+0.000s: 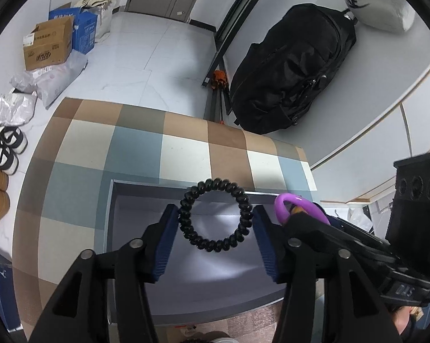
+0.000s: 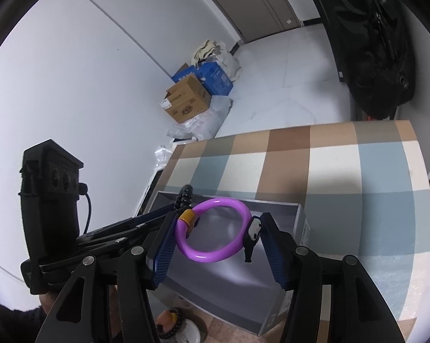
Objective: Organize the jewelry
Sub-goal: 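Carry bracelet and purple ring into the grey box and open both tools, then move the left tool back from the box to the toy pile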
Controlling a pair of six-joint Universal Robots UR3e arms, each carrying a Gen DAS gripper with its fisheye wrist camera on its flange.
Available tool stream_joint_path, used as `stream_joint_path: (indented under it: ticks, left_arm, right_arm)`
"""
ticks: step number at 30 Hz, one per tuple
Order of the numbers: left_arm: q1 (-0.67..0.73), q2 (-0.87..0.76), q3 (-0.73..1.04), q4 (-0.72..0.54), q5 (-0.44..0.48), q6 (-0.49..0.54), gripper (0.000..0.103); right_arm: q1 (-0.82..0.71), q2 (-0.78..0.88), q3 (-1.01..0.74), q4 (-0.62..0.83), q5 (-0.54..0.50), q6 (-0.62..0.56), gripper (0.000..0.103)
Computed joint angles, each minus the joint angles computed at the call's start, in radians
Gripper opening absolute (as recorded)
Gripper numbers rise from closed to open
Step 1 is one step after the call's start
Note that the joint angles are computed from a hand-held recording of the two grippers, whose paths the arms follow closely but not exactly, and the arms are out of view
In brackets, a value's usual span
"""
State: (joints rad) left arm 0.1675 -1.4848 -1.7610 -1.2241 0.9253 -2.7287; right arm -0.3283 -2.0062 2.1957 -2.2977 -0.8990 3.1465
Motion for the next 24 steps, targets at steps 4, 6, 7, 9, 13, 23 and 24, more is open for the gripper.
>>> stream_joint_path:
  ticks: [4,6,7,9,13,23,24]
  left_arm:
    - [0.031,0.018,-0.014,-0.02,-0.044,0.0,0.069]
    - [0.042,0.035,-0.018,-0.029,-0.058,0.011,0.073]
    - [0.044,0.046,-0.019,-0.031,-0.059,0.016,0.076]
    - [0.048,0.069,-0.033,-0.018,-0.061,0.013,0.077]
    - [0.056,0.114,-0.059,-0.003,-0.053,0.023,0.077]
    - [0.136,0.257,-0.151,-0.015,-0.076,0.099,0.077]
    - [0.143,0.269,-0.16,-0.013,-0.073,0.102,0.077]
  right_arm:
    - [-0.049,-0.067,0.021,0.009,0.05,-0.011,0.071]
    - [-0.089,-0.115,0.036,0.025,0.086,-0.018,0.08]
    - [-0.106,-0.138,0.043,0.031,0.097,-0.02,0.081]
    - [-0.127,-0.17,0.056,0.03,0.111,-0.017,0.089]
    - [-0.157,-0.223,0.068,0.055,0.109,-0.011,0.098]
    - [-0.184,-0.334,0.079,0.145,0.046,-0.021,0.103]
    - [-0.178,-0.34,0.08,0.15,0.031,-0.021,0.103]
